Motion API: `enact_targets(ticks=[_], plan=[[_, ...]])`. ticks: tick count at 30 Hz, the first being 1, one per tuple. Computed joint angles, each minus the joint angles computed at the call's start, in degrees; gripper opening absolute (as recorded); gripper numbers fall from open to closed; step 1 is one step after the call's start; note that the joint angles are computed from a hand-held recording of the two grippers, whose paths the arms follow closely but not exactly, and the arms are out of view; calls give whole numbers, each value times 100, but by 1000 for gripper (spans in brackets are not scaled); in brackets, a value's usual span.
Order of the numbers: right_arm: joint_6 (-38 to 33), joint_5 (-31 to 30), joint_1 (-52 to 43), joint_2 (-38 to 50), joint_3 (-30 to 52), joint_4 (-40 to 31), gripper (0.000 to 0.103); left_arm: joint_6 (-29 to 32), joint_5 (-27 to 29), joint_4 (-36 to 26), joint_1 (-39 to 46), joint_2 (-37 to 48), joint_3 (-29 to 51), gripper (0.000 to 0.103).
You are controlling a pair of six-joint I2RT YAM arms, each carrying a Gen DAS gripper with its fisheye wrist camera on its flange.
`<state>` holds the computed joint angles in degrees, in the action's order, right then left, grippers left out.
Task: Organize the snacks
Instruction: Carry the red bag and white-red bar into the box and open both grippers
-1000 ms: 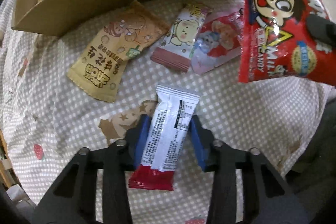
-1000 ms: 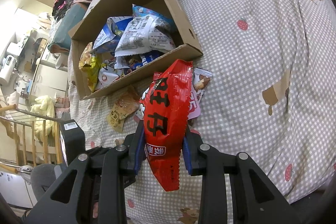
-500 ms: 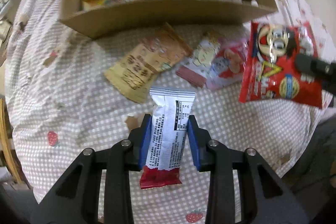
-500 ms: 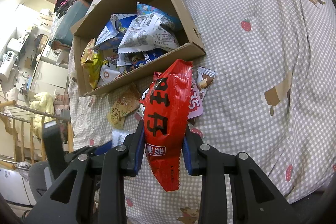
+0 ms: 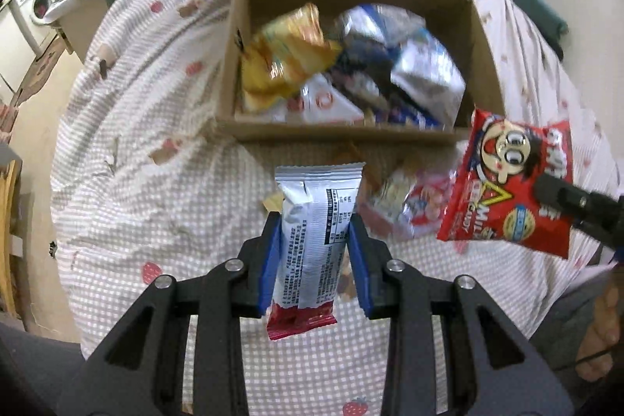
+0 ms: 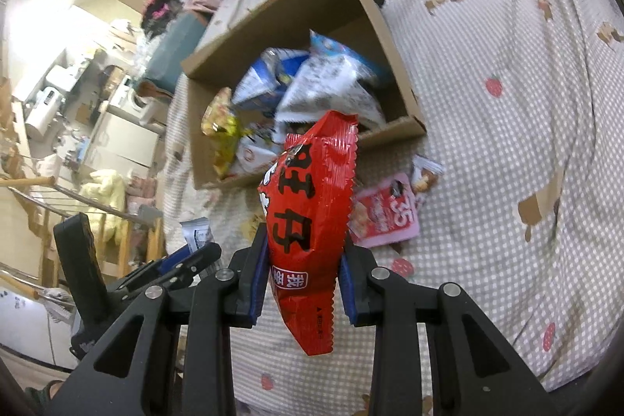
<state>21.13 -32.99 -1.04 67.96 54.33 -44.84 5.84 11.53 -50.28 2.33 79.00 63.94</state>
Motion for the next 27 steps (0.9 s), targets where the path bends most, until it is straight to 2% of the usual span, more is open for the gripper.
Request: enact_targets(ticks=[4, 5, 8, 18, 25, 27], plan=[[-3, -123, -419, -54, 92, 11, 32, 87, 121, 57, 294, 234, 396, 29], [-1, -124, -539, -60, 123, 22, 33, -116, 21, 130, 109, 381, 559, 29], [-32, -45, -722, -20, 271, 92, 32, -238, -11, 99, 91, 650, 1044, 29], [-47, 506, -405, 882, 1085, 638, 32, -557, -214, -84, -133, 1974, 2960, 29], [-454, 1751, 125, 1798, 2108, 685, 32, -639, -559, -220, -432, 3106, 4296, 25], [-716, 2313, 333, 2132, 2513, 578, 32, -679, -582, -303, -468, 3429, 4699, 25]])
